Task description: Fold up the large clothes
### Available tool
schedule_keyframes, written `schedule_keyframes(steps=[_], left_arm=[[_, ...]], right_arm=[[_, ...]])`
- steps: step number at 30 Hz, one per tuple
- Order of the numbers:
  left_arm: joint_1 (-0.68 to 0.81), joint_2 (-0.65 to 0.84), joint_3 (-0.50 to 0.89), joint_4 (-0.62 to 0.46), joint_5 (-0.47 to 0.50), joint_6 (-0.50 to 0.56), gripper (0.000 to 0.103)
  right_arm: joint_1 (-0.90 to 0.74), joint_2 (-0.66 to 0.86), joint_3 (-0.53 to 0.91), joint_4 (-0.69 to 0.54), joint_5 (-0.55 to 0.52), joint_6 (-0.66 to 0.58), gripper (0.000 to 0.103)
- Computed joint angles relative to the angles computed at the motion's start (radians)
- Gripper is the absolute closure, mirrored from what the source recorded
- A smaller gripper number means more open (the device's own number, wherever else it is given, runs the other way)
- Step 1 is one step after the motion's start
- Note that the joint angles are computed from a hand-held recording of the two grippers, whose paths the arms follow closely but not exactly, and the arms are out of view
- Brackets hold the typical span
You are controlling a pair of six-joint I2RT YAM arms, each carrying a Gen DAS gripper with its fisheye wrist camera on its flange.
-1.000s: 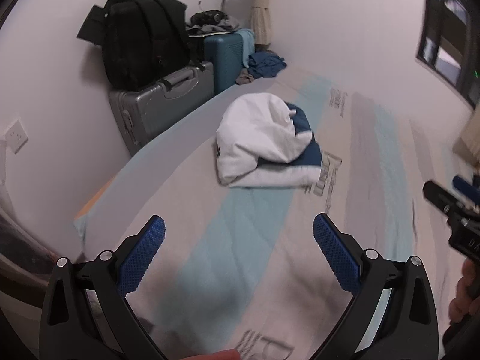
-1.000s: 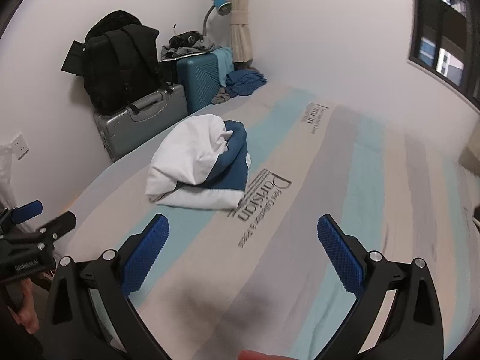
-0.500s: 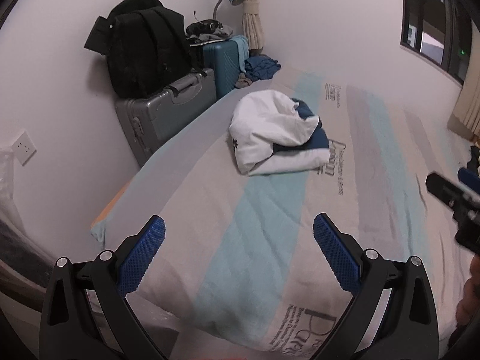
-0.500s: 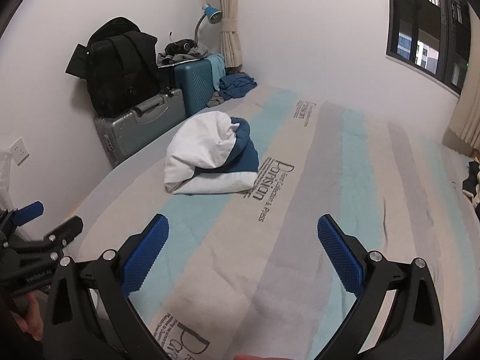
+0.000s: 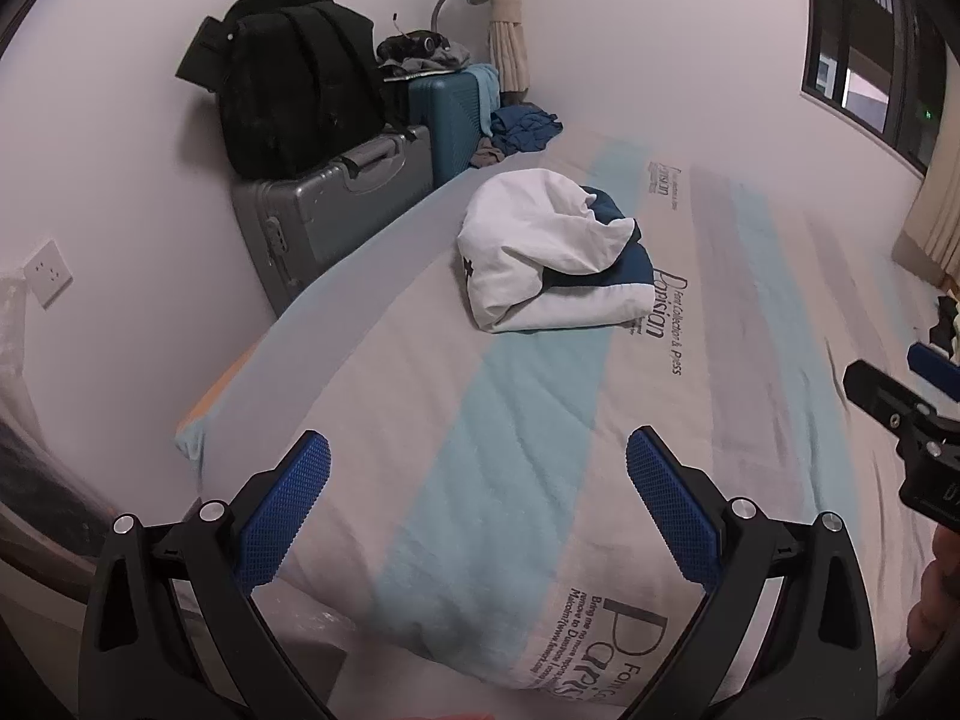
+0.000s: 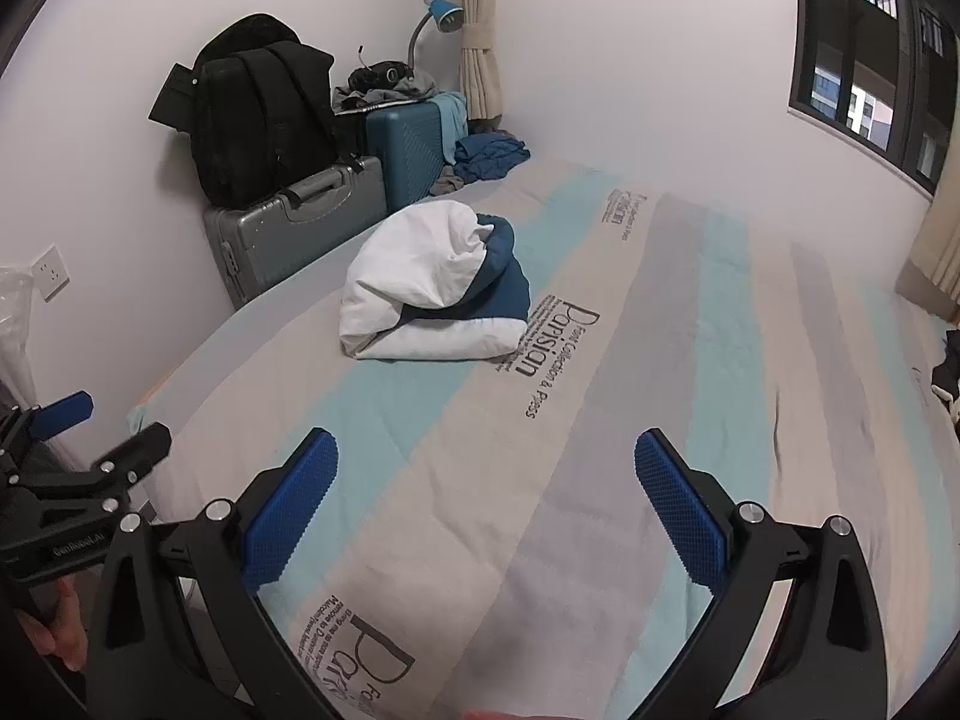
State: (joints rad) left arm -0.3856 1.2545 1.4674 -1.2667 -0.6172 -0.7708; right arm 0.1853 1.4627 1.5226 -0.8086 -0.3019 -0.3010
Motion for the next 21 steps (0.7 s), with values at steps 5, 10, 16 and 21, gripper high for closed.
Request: schedule_keyframes(steps=[5,10,16,21], left_arm=[[0.002,0.002,0.008,-0.012,0.002,-0.006,0.006],[0.005,0.009,0.018,-0.011,-0.001,0.006,0.006],[0.014,0.001,0.004,0.008,0.018,0.014,0.006],[0.014,0.0,0.003,0.003,0.02,0.007,0.006]], right_arm=[[0.009,0.011,0.019,-0.025,0.027,-0.013,0.007],[0.011,0.023,0.039,-0.04,0.037,-0.013,0.007],[0.014,0.028,0.044,-0.036,0.041,-0.011,0.007],[0.019,0.031,0.047,-0.034,0.043,-0.008,0.007]])
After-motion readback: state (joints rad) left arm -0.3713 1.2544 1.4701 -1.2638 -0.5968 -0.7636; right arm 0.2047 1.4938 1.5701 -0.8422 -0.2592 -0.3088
